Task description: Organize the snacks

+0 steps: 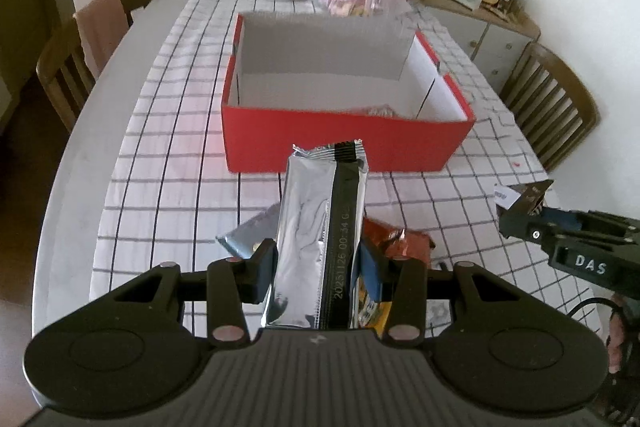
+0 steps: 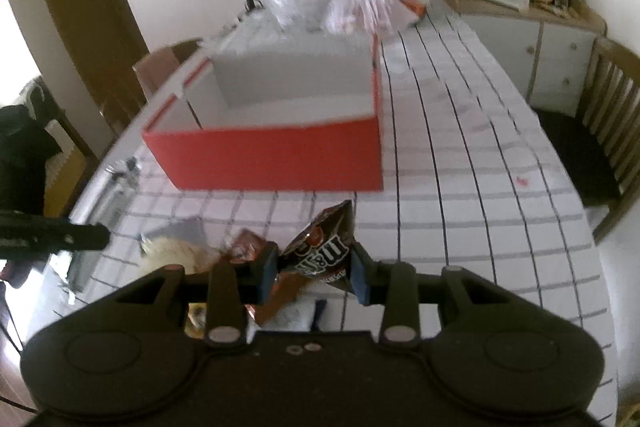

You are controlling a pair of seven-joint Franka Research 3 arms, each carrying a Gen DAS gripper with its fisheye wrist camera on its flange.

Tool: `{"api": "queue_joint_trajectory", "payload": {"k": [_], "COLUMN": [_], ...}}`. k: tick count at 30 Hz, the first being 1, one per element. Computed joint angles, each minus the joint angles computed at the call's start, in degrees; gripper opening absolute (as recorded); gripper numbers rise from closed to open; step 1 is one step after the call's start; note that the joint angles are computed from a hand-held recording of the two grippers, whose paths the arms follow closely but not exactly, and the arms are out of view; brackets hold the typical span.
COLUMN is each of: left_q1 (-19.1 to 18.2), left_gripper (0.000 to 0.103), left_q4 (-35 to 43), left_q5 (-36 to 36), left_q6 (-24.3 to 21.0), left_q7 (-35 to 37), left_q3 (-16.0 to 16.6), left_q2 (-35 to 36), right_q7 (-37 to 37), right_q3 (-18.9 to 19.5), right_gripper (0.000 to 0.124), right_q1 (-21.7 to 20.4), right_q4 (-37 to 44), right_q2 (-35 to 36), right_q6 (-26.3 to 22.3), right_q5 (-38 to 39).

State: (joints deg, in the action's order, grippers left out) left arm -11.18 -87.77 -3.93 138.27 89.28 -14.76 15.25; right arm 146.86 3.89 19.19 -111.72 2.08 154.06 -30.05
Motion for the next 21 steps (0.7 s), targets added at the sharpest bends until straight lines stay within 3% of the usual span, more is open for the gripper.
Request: {"api": "queue_joint_trajectory", "payload": {"k": [11,21], "left_q1": [-1.79,-5.43], "left_gripper": [0.044,0.044], "left_q4": [8.48,28.6], "left_q5": [4.09,9.81], "left_q6": [1.05,-6.16], "left_q7": [-2.09,-4.09], "left_q3": [0.37,1.82], "left_q2": [4.53,17.02], "right_q7": [-5.33,-15.28], "right_q3": [-1.22,-3.72], "right_gripper": [0.037,0.037], "right_q1": [0.4,1.31], "right_q4": [9.01,19.61], "right_q2": [3.37,10.44], "right_q6": [-1.37,-3.18], "right_q5": [-1.09,3.66]}}
